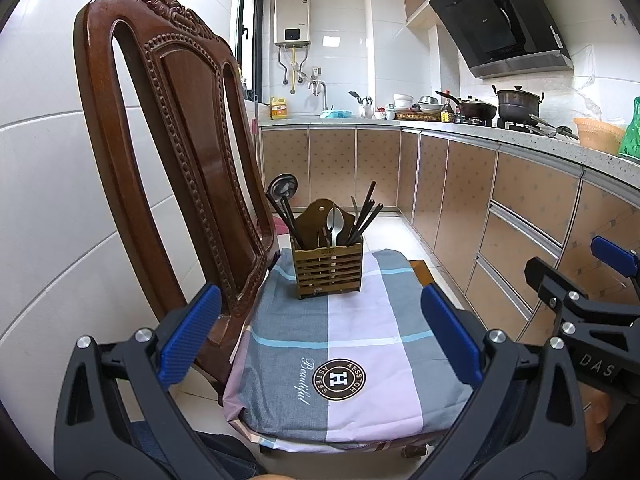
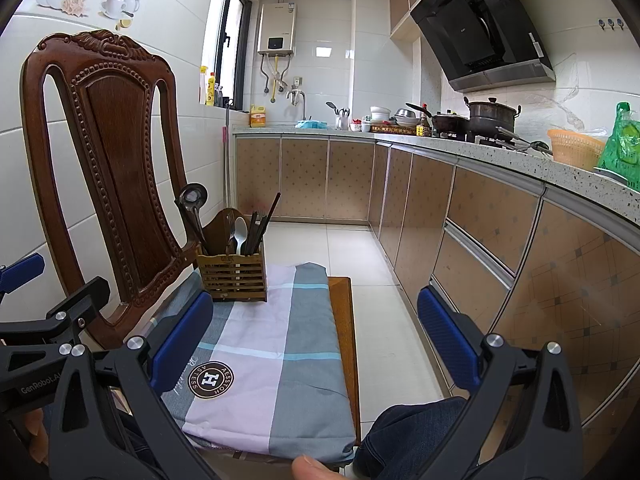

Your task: Organize utensils

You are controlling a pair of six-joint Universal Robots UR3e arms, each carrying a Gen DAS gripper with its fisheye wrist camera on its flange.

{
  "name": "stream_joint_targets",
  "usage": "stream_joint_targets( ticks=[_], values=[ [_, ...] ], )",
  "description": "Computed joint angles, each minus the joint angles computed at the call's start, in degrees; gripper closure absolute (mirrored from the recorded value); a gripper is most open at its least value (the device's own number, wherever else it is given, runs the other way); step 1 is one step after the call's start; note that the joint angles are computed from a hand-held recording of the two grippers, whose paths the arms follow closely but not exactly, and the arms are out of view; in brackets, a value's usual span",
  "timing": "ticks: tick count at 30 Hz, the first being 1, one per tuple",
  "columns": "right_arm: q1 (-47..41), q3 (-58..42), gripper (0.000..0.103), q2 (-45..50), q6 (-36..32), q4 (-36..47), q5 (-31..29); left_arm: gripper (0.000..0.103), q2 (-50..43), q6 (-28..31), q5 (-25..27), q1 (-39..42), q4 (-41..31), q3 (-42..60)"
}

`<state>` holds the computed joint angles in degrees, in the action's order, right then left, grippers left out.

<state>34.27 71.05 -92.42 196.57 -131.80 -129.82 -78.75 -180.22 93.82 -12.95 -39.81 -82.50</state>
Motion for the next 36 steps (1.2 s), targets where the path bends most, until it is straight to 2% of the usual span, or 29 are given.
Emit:
stream_joint_targets(
  ticks=[18, 21, 24, 28, 34, 36],
  values=[
    [-0.61, 1.66, 0.003, 0.06, -0.53, -0.89, 1.31, 0.004, -1.3, -0.29, -1.42, 1.08, -3.26, 2.09],
    [-4.29, 1.67, 0.003, -0.09, -0.71, 2.05, 6.06, 0.004, -3.78, -0.67, 2.02, 0.42, -6.36, 4.2],
    [-10.91, 1.56, 0.003, 1.95, -2.76, 6.46, 16.04, 0.004, -6.98, -2.02, 4.26, 1.2, -11.71, 6.79],
    [-15.89, -6.39, 0.003, 16.57, -11.12, 16.65, 25.57, 0.004, -9.55, -1.86, 6.06, 2.39, -15.22, 7.21],
    [-17.1, -17.38, 0.003, 34.37, -23.63, 13.59, 37.54, 0.004, -9.49, 0.22, 4.84, 7.1, -13.49, 1.3],
    [-17.38, -25.08, 0.003, 40.87, -30.84, 15.18, 42.79, 0.004, -8.98, 0.98, 3.67, 8.83, -12.84, -0.55]
  ],
)
